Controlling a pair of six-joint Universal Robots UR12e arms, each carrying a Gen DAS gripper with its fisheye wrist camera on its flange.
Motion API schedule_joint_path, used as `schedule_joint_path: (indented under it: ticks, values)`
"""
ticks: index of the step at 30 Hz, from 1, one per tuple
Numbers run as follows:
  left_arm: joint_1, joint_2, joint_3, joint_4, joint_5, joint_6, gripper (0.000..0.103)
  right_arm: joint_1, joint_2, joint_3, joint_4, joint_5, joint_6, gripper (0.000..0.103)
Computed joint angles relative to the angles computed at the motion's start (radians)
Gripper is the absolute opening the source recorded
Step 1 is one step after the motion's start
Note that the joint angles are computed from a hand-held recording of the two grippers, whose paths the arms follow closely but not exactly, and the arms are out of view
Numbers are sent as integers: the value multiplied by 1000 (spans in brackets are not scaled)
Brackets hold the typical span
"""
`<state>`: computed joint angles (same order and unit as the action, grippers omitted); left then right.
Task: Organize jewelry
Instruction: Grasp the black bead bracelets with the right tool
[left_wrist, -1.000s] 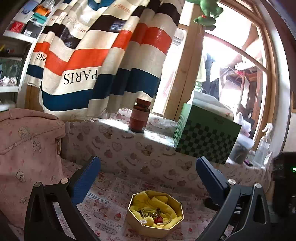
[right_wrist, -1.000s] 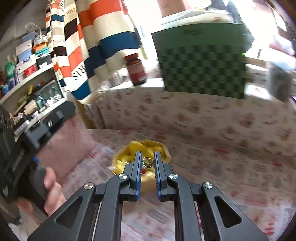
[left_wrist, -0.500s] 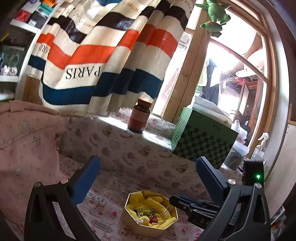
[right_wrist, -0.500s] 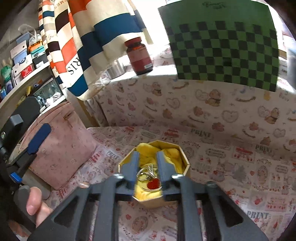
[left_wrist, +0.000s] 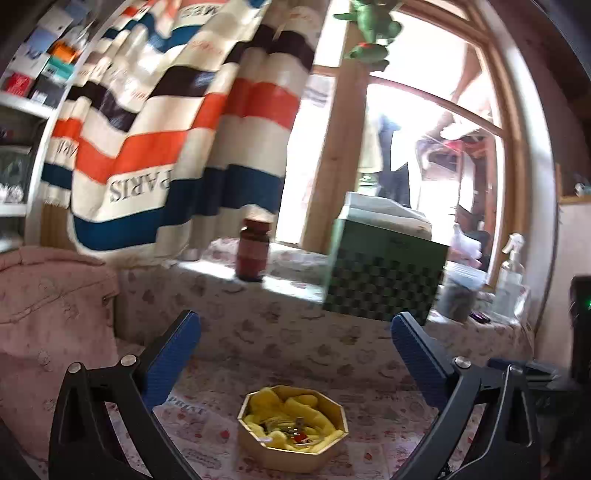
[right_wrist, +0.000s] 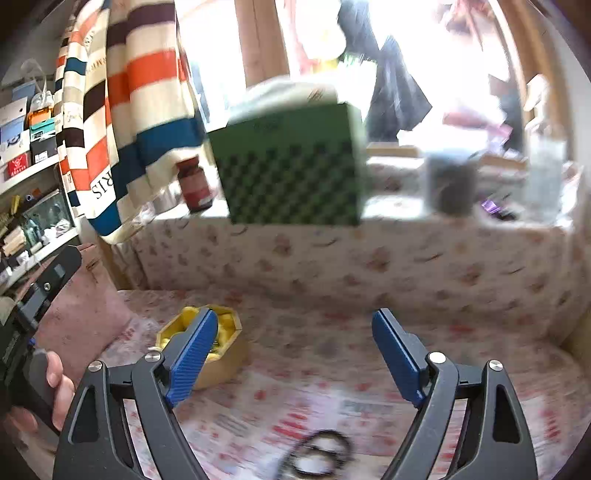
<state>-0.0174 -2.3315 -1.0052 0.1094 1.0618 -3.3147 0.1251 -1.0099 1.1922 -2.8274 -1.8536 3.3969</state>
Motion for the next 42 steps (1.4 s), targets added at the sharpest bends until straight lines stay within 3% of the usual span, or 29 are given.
schedule_joint_path:
  ticks: [2, 4, 7, 10, 14, 19, 24, 28, 34, 42]
  values:
    - [-6, 5, -12, 14, -3, 38, 103, 7, -20, 46, -70, -63, -29, 95]
    - [-12, 13, -18, -33, -15, 81, 103, 13, -34, 87, -147, -111, -53, 103]
    - [-16, 15, -10, -135, -62, 128, 103, 15, -45, 132, -238, -144, -75, 103]
    - [-28, 21, -22, -154, -40, 201, 103, 14, -49, 155, -256, -161, -93, 103]
    - [-40, 32, -48, -123, -2, 268, 103, 2, -66, 163, -158, -90, -94, 103]
    - [-35, 45, -50, -243, -85, 287, 103, -8, -63, 130, 24, -24, -97, 103]
    - [-43, 39, -41, -271, -36, 293, 103, -23, -61, 105, 172, 84, -112, 103]
    - [-38, 31, -24, -292, -57, 270, 103, -37, -56, 88, 267, 158, -84, 103]
    - [-45, 30, -40, -199, 9, 282, 103, -31, -40, 66, 345, 158, -106, 103]
    - [-48, 35, -54, -203, -24, 329, 103, -7, -16, 29, 437, 137, -198, 103]
